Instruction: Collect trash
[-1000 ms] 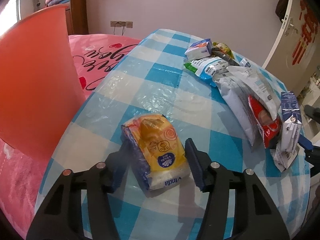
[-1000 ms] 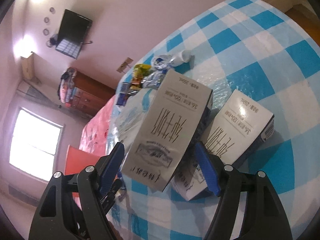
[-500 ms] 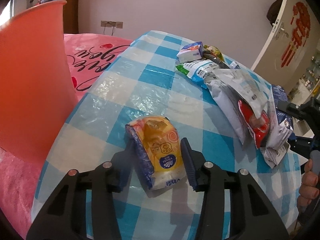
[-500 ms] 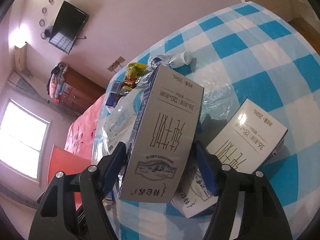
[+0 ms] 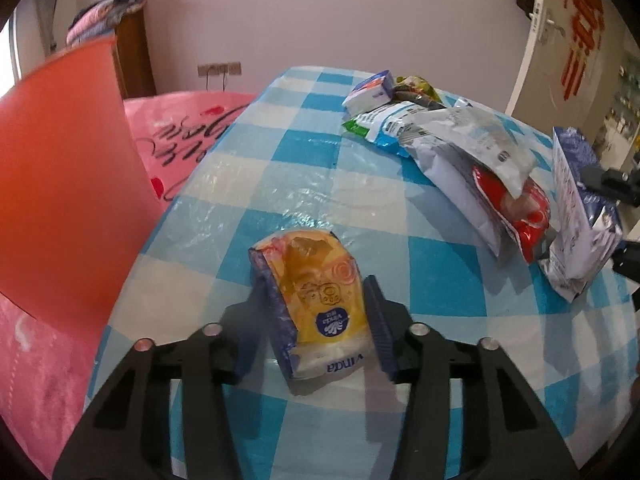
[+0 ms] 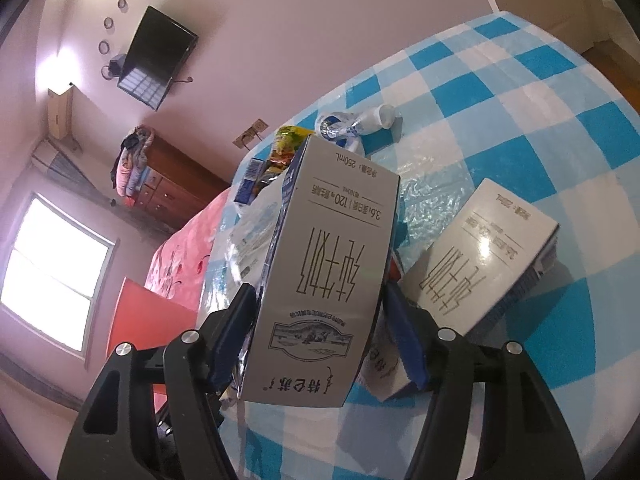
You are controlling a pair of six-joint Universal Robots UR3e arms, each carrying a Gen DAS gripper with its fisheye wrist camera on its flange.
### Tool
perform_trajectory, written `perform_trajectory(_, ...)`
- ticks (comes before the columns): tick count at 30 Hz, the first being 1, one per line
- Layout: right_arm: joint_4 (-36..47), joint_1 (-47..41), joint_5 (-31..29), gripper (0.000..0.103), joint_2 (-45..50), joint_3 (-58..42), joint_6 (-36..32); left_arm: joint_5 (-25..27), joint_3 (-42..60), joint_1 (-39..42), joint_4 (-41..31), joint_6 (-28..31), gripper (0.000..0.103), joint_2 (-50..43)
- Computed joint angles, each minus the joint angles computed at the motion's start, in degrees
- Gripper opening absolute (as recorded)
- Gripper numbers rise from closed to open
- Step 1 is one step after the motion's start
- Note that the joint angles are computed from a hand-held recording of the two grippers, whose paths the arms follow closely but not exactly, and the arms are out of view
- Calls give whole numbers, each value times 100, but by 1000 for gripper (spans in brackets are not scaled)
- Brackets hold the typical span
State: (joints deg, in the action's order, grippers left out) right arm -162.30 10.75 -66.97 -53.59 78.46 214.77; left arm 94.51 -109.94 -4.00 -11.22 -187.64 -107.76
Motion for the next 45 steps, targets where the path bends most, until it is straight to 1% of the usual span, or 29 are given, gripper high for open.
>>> perform_trajectory(1, -79, 5, -6, 66, -85, 109, -9, -12, -27, 4, 34, 8, 41, 20)
perform_trajectory(2, -102, 8, -10, 66, -124, 144, -20, -88, -79, 49, 62, 8, 39, 66)
perform_trajectory(3, -139, 16, -17, 66, -178, 199, -30, -192, -132, 113, 78, -6, 34, 119)
perform_trajectory(5, -209, 38, -16, 66, -286, 301, -53, -349, -206, 213, 87, -25, 29, 190)
perform_trajectory(6, -235, 54, -21, 66, -328, 332, -68, -464, -255, 298, 63, -31, 10, 235)
perform_trajectory(7, -245, 77, -40, 66, -360, 342, -83, -636, -319, 393, 56, -58, 10, 285)
perform_trajectory(11, -235, 165, -128, 66, -478, 389, -170, -1022, -551, 594, 141, -100, 10, 437)
perform_trajectory(14, -239, 196, -129, 66, -546, 454, -193, -1407, -757, 793, 138, 5, 10, 600)
perform_trajectory(15, -231, 210, -142, 66, -561, 464, -203, -1532, -809, 853, 103, 63, 12, 651)
perform_trajectory(17, -239, 218, -115, 66, -568, 491, -218, -1823, -915, 980, -43, 279, 23, 776)
perform_trajectory(19, -241, 219, -89, 66, -538, 490, -208, -1631, -931, 869, -117, 412, 72, 830)
perform_trajectory(20, -254, 220, -66, 66, -532, 504, -198, -1485, -968, 785, -40, 437, 78, 843)
perform_trajectory(24, -296, 217, -4, 66, -498, 571, -200, -1007, -827, 368, 33, 642, 78, 694)
perform_trajectory(25, -325, 204, 34, 66, -497, 611, -188, -745, -708, 180, 37, 671, 78, 573)
perform_trajectory(27, -396, 177, 79, 66, -526, 722, -171, -383, -528, -39, -50, 745, 78, 417)
perform_trajectory(28, -422, 164, 85, 66, -546, 768, -165, -219, -508, -135, 45, 728, 78, 365)
perform_trajectory(30, -492, 133, 112, 66, -583, 865, -167, -17, -371, -255, -114, 652, 78, 342)
perform_trajectory(32, -581, 90, 156, 66, -608, 972, -161, -80, -310, -296, -233, 644, 78, 360)
perform_trajectory(34, -644, 66, 191, 66, -619, 1048, -155, -52, -309, -369, -175, 617, 79, 320)
perform_trajectory(35, -652, 59, 208, 66, -622, 1066, -152, 0, -309, -413, -123, 580, 80, 284)
perform_trajectory(36, -664, 53, 227, 66, -621, 1083, -149, 38, -297, -446, -90, 546, 84, 250)
perform_trajectory(37, -688, 41, 256, 66, -622, 1116, -147, 35, -290, -460, -91, 529, 86, 236)
perform_trajectory(39, -724, 26, 300, 66, -634, 1173, -156, -57, -331, -458, -96, 558, 86, 287)
perform_trajectory(42, -786, 4, 317, 66, -672, 1256, -199, -275, -523, -408, 50, 650, 86, 451)
perform_trajectory(44, -817, 2, 299, 66, -701, 1290, -223, -581, -768, -272, 273, 601, 87, 633)
perform_trajectory(45, -830, 1, 291, 66, -710, 1302, -231, -842, -942, -163, 439, 582, 87, 744)
